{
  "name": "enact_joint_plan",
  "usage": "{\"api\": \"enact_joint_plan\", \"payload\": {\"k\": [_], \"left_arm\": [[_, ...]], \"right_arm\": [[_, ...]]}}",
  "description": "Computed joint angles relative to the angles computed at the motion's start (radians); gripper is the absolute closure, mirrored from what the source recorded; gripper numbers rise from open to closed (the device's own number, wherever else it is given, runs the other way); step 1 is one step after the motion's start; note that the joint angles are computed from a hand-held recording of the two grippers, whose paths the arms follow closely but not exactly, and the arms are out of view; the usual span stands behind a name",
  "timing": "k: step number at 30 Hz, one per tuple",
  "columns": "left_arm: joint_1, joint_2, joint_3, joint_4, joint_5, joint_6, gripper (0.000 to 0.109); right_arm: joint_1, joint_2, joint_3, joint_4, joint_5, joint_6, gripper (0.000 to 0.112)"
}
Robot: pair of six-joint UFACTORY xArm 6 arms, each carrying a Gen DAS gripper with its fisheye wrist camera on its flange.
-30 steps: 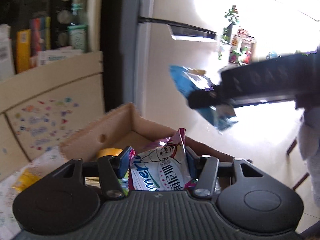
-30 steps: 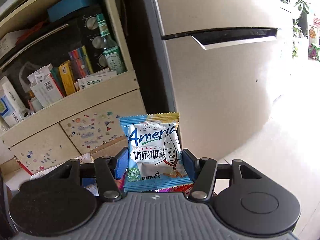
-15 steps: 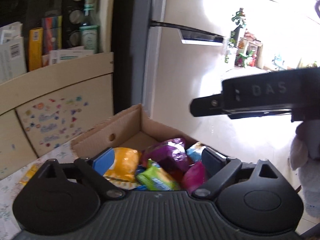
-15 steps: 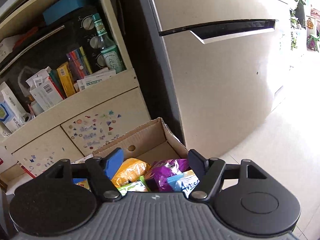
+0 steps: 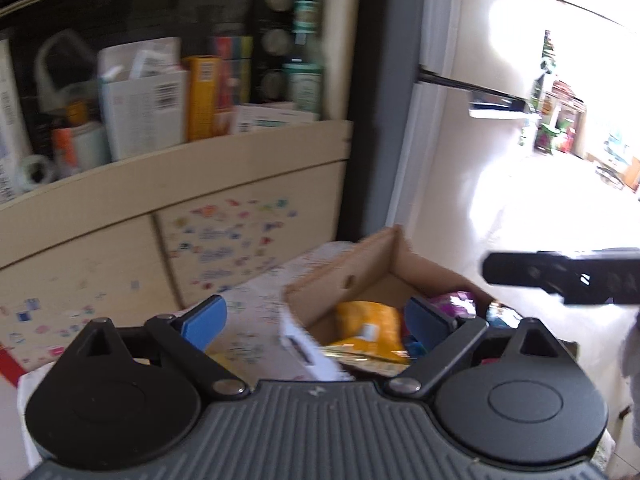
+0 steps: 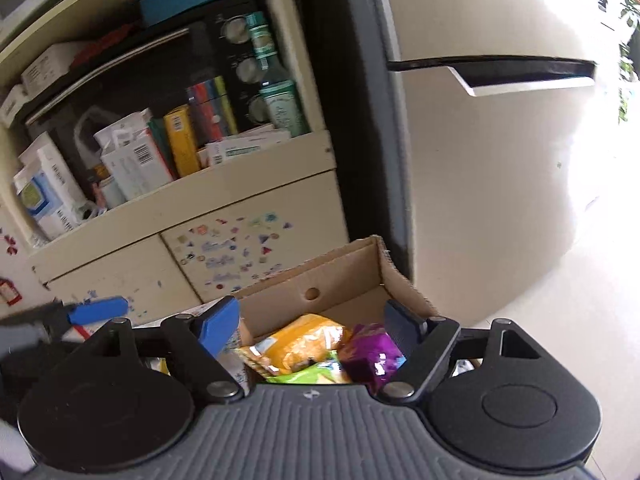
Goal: Organize snacks
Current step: 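Move both tools back over the table toward the yellow wafer packets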
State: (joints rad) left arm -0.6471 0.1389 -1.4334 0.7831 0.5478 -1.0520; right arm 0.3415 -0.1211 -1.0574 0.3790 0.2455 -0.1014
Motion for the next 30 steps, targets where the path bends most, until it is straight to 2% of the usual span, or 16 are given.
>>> {"api": "enact_joint_plan", "payload": {"k": [4,11,19,22,30], "left_arm": [[0.027,-0.040,0.034,0.028,0.046,-0.027,0.011],[0.093,-0.106,0.127,0.062,0.057,-0.151,0.010],[0.163,-0.085,0.176,0.064,0.060,-0.280,0.010],[0.182,-0.055,0.167,0.070,0.059,-0.281,0.010],[0.231,0.053,0.100,-0.016,0.021,-0.203,0.010]], "right_arm": [[0.026,0.012,-0.012,0.042,-0.003,-0.063,0.028],[0.079,0.027,-0.022,0.097,-0.008,-0.171,0.028],[0.145,0.058,-0.046,0.183,0.015,-0.326,0.028],[0.162,0.069,-0.054,0.215,0.037,-0.369,0.028],[0.193,0.091,-0.059,0.160,0.089,-0.363,0.028]]}}
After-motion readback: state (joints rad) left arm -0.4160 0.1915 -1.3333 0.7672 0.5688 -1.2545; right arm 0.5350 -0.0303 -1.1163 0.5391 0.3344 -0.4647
